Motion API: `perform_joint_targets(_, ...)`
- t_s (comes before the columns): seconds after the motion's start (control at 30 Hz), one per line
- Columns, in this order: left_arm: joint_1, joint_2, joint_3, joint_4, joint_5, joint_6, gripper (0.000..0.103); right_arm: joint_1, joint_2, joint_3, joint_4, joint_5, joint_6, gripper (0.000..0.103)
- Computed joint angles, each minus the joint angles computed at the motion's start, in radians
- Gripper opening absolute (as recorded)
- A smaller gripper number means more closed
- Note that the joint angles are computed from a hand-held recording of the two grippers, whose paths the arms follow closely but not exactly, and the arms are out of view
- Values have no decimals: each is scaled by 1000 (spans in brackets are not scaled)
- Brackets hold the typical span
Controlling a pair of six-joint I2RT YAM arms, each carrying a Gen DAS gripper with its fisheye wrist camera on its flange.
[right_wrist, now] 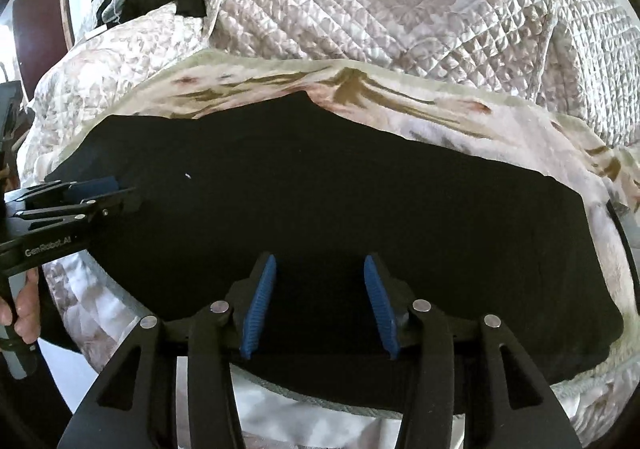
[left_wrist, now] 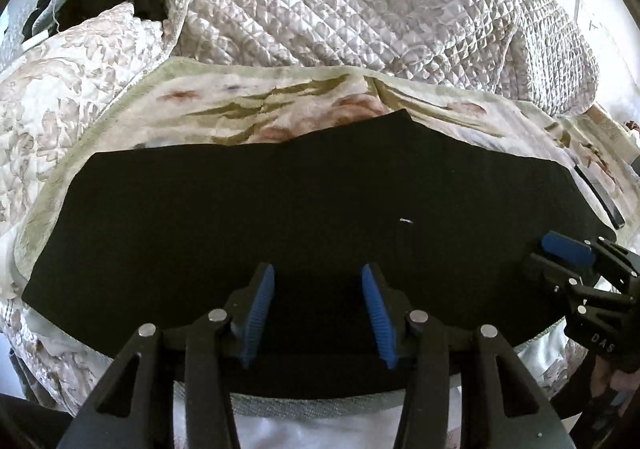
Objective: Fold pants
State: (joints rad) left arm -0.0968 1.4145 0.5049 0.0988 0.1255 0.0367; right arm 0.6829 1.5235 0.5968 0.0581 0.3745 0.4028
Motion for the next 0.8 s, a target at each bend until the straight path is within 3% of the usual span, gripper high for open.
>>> perform_joint_targets(0.37,-7,-3,-31,58,-11,33,54,1,-23,-44,53,33,-39,54)
perform_joint_targets(0.57,72,17,-1,43,27,31,54,-79,-83,-75,-16,115,77,54)
perform_joint_targets(0.8,177,60,35,43,37,30,54,-93,-113,-76,-43,147,101,54)
